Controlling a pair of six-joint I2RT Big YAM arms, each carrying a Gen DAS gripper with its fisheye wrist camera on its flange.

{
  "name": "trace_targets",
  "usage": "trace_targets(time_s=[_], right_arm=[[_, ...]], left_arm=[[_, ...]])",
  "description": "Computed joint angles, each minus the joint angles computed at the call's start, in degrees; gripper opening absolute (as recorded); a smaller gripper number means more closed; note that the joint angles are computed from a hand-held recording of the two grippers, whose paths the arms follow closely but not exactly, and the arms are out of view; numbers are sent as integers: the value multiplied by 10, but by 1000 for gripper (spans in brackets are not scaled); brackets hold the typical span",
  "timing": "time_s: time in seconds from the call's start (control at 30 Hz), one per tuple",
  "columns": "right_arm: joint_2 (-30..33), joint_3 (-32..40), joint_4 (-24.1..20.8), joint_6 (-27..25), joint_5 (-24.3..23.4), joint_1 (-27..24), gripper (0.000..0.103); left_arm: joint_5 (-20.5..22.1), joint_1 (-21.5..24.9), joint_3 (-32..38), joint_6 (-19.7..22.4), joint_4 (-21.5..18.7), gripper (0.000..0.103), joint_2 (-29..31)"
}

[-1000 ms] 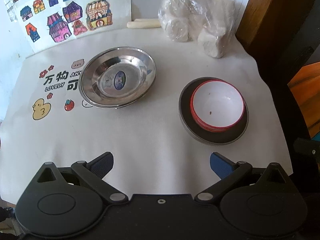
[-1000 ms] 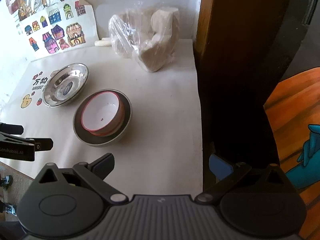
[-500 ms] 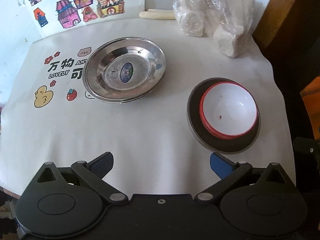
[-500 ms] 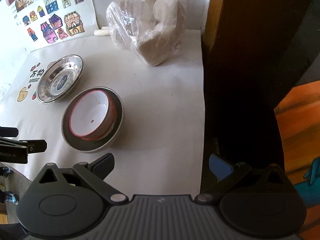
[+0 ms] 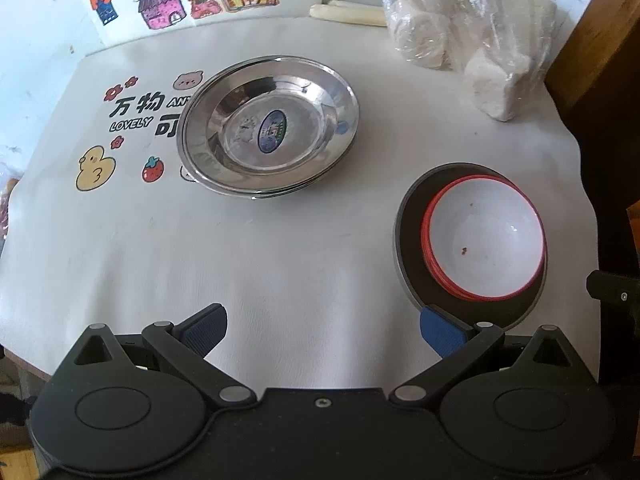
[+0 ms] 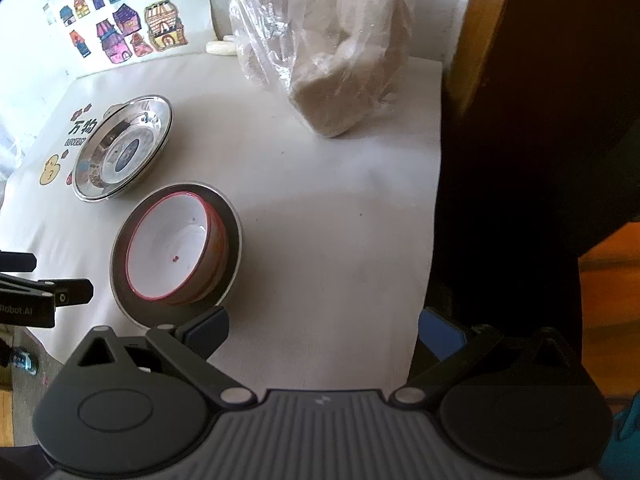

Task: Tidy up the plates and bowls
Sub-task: 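Move both grippers to the steel bowl holding the white bowls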

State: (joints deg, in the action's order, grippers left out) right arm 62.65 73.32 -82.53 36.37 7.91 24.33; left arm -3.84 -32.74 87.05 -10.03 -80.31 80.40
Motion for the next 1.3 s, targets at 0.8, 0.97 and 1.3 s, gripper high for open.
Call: trace_targets(time_s=[0.8,0.97,1.3], right_arm=[[28,1,37,-100,-54,-39,103],[30,1,38,-103,-56,-41,103],[33,0,41,-117,-64,-49,103]], left_arm=[[-3,-9,1,-27,6,102,8],[-8,-12,5,-33,3,102,13],[-18,-13,12,-46,-3,102,21]])
